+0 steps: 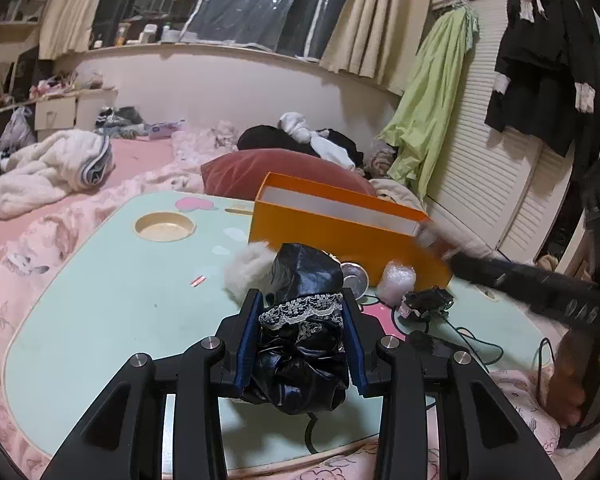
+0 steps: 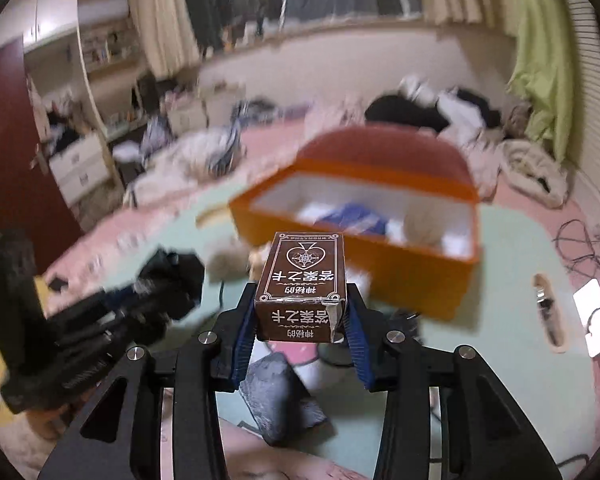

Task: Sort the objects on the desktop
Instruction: 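Lower the scrunchie into the box with the left gripper while the right gripper places the carton inside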

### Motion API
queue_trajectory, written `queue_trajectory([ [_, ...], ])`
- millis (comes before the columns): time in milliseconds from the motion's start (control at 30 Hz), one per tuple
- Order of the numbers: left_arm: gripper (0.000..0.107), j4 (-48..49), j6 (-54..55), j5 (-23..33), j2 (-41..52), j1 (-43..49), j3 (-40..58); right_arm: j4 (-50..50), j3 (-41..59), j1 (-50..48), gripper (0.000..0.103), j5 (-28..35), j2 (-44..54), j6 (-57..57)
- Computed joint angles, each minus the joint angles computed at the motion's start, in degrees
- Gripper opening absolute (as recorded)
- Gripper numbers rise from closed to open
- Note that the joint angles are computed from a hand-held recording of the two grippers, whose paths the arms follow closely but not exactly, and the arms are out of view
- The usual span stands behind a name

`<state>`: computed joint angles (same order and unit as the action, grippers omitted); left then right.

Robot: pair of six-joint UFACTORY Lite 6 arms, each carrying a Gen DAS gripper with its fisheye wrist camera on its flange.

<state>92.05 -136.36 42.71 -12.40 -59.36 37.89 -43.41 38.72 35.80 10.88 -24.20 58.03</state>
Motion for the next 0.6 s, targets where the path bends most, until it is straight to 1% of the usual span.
queue_trajectory([
  [33, 0.036, -0.15, 1.03, -0.42, 0.21, 0.23, 0.53, 1.07, -1.13, -1.32, 0.042, -0.51, -1.81, -0.98],
  [67, 0.036, -1.25, 2.35, 0.05, 0.87, 0.11, 1.71, 4.55, -1.94, -3.2, 0.042, -0.95, -3.17, -4.36],
  [133, 0.036, -0.59, 3.57, -0.42, 1.03, 0.73, 3.19, 15.6, -1.46, -6.84, 0.042, -1.17, -3.78, -16.13],
  [200, 0.036, 0.5, 5.73, -1.98, 1.13, 2.56, 6.16, 26.38, 1.71, -9.62, 0.042, -0.83, -2.08, -28.12],
  [267, 0.036, 0.54, 10.25, -6.39, 2.79, 6.41, 11.77, 36.26, 7.08, -12.03, 0.043, -0.55, 1.33, -39.11],
  [300, 0.036, -0.01, 13.43, -8.02, 4.58, 8.4, 15.71, 38.53, 9.39, -12.13, 0.043, -0.61, 2.84, -41.7],
  [333, 0.036, -1.63, 17.85, -9.25, 6.85, 10.16, 20.39, 38.48, 11.25, -12.52, 0.043, -0.7, 4.21, -42.09],
  [367, 0.036, -4.82, 22.09, -9.56, 9.17, 11.26, 24.74, 36.03, 14.63, -12.95, 0.043, -0.88, 7.11, -40.29],
  [400, 0.038, -9.16, 28.06, -11.12, 12.04, 13.12, 29.92, 35.28, 16.79, -13.42, 0.043, -1.07, 9.39, -39.95],
  [433, 0.042, -13.98, 34.06, -12.57, 15.24, 14.89, 34.7, 34.85, 19.76, -14.01, 0.044, -1.24, 12.89, -39.66],
  [467, 0.072, -19.38, 40.06, -15.07, 20.74, 17.58, 40.55, 36.81, 21.1, -14.77, 0.049, -1.56, 15.43, -41.64],
  [500, 0.103, -25.29, 46.05, -15.98, 25.69, 19.34, 45.08, 36.41, 21.99, -15.15, 0.056, -1.24, 17.57, -41.22],
  [533, 0.102, -31.28, 51.93, -15.14, 29.51, 20.38, 48.79, 33.63, 24.49, -15.36, 0.076, 0.59, 21.59, -38.4],
  [567, 0.102, -37.28, 57.3, -15.46, 34.52, 22.09, 51.6, 28.92, 26.01, -15.46, 0.08, 2.84, 25.71, -33.19],
  [600, 0.1, -42.82, 62.38, -16.55, 37.22, 23.07, 53.14, 25.38, 25.74, -15.49, 0.08, 2.69, 27.44, -28.94],
])
